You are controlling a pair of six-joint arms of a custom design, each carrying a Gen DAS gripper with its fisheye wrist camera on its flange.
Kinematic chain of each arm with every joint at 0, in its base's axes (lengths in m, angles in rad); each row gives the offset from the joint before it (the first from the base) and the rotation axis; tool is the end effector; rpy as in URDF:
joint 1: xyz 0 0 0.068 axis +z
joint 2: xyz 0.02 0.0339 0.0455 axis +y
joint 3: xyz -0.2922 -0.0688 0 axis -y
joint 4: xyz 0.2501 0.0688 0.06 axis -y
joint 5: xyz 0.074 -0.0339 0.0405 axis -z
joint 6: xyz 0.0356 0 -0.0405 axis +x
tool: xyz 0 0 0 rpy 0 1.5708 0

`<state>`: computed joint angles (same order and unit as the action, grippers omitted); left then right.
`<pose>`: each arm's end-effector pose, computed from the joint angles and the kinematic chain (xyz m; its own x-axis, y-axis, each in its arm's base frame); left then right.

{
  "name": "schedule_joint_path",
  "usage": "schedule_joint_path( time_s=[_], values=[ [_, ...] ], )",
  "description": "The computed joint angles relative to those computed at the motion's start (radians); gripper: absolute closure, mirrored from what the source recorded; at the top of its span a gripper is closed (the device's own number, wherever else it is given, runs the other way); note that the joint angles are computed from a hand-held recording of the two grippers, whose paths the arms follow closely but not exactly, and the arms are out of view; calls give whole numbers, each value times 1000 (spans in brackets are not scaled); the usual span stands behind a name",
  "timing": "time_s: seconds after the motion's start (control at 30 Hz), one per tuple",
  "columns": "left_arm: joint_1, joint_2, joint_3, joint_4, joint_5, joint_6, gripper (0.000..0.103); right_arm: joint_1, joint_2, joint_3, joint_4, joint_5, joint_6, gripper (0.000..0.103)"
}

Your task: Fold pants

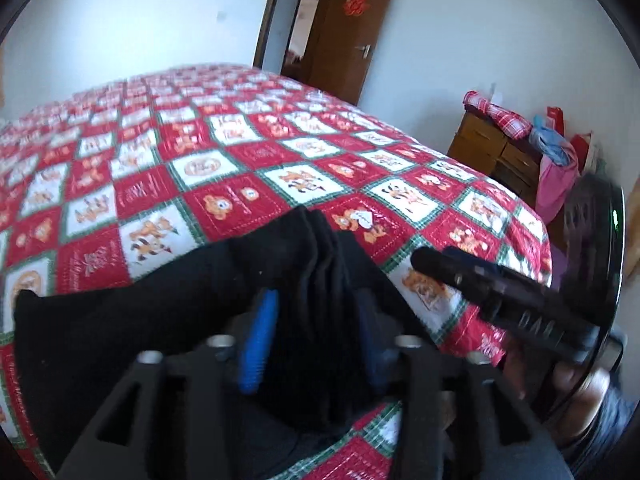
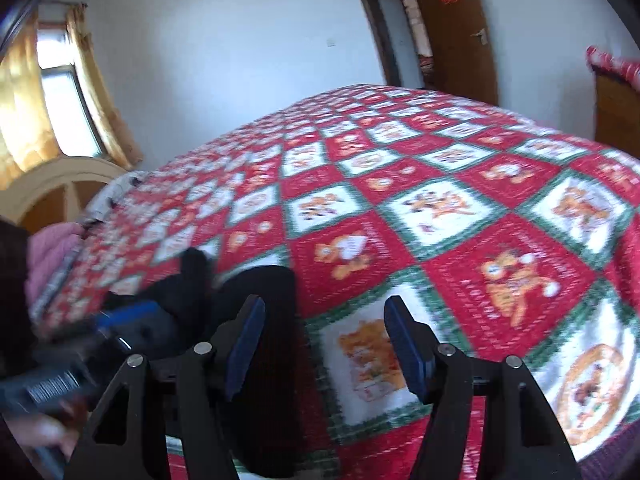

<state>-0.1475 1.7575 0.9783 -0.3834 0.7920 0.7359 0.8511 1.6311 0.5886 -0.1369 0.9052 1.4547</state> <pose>0.3263 -0.0741 0.1767 -0.4161 0.5385 -0.7327 0.8931 0.3937 -0.2178 0.1872 0.1711 0.1307 -0.3354 0.5479 -0.7664 0.5743 0.7637 0.2947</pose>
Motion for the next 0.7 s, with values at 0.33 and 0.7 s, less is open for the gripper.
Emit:
schedule_joint_path(
  time_s=[0.33,0.7],
  values=[
    [203,-43,-137,341,-10,24,8,28,-25,-12,264,-110,-144,18],
    [216,69,-71,300,-68,-27,8,36,175,255,-16,-140,-208,86]
  ],
)
